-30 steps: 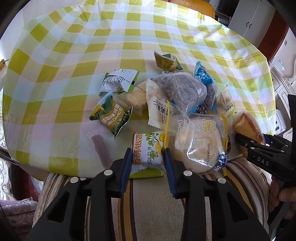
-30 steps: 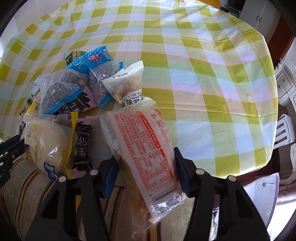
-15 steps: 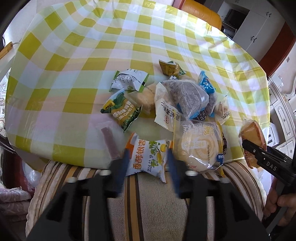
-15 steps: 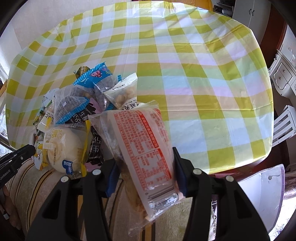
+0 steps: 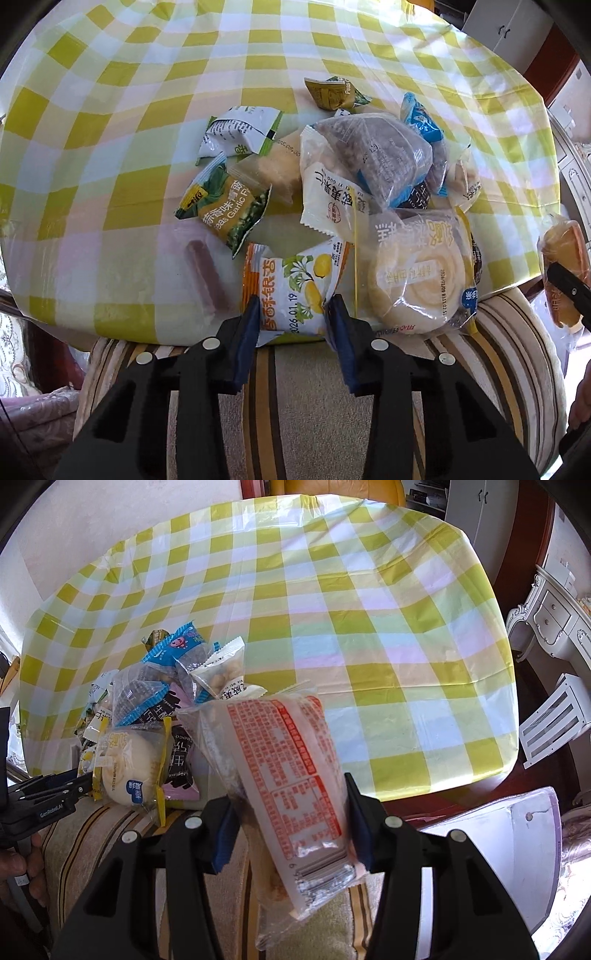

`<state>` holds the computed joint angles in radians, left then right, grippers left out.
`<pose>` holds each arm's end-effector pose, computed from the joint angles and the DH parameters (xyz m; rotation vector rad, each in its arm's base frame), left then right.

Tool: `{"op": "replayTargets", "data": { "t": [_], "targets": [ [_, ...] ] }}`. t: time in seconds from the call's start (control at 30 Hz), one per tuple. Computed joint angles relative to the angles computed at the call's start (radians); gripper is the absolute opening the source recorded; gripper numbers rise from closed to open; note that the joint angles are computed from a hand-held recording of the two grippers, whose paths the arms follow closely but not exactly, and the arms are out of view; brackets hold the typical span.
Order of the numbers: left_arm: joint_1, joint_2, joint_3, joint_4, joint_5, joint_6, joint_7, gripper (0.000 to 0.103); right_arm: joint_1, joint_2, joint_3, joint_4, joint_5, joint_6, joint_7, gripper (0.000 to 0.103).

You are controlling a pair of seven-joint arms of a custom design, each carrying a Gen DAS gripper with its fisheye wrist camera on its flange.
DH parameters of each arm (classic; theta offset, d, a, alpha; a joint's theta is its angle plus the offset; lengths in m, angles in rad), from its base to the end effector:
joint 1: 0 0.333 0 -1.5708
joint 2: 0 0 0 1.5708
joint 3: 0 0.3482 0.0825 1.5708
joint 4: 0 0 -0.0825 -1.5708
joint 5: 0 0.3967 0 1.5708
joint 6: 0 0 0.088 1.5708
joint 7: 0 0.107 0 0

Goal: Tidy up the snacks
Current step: 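Carry both packets to the white box while both tools open to drop them inside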

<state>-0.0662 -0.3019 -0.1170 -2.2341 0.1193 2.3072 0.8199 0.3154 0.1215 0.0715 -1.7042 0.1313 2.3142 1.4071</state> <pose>0.4882 -0.0933 0.5587 -2.4626 1.4560 -0.4485 0.6082 0.2477 0.5956 -2.2835 1.3808 -0.2820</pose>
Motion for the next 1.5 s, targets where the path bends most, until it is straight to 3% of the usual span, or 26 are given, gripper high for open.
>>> {"op": "replayTargets", "data": {
  "t": [0.13,0.5,0.63,0.77,0.9,1.1,1.23,1.5],
  "targets": [
    [0.014,-0.038,-0.021,-0.021,0.051,0.015,-0.061,0.035,-0.007,-0.010,-0.007,-0.006,-0.001,0.005,0.017,0.051],
    [0.063,-0.131,-0.120,-0.014,0.385,-0.034,-0.341,0.036,-0.028,-0.032,-0.018,-0.008,-0.016,0.014,0.083,0.051],
    [0.053,-0.130,-0.138,0.023,0.475,-0.034,-0.368,0.036,-0.039,-0.045,-0.024,-0.014,-0.029,0.027,0.111,0.051],
    [0.015,-0.097,-0.129,0.069,0.500,0.047,-0.326,0.036,-0.058,-0.057,-0.037,-0.022,-0.060,0.034,0.159,0.051],
    [-0.051,-0.007,-0.104,0.132,0.418,0.174,-0.201,0.036,-0.085,-0.064,-0.056,-0.029,-0.119,0.026,0.223,0.051],
    [-0.179,0.193,-0.070,0.270,0.079,0.289,0.160,0.036,-0.136,-0.071,-0.086,-0.063,-0.217,-0.002,0.338,0.051],
    [-0.208,0.328,-0.098,0.388,-0.177,0.256,0.402,0.036,-0.168,-0.066,-0.102,-0.092,-0.282,-0.026,0.407,0.051],
    [-0.196,0.524,-0.176,0.594,-0.330,0.121,0.551,0.036,-0.222,-0.024,-0.125,-0.129,-0.231,-0.086,0.465,0.051]
  ]
}}
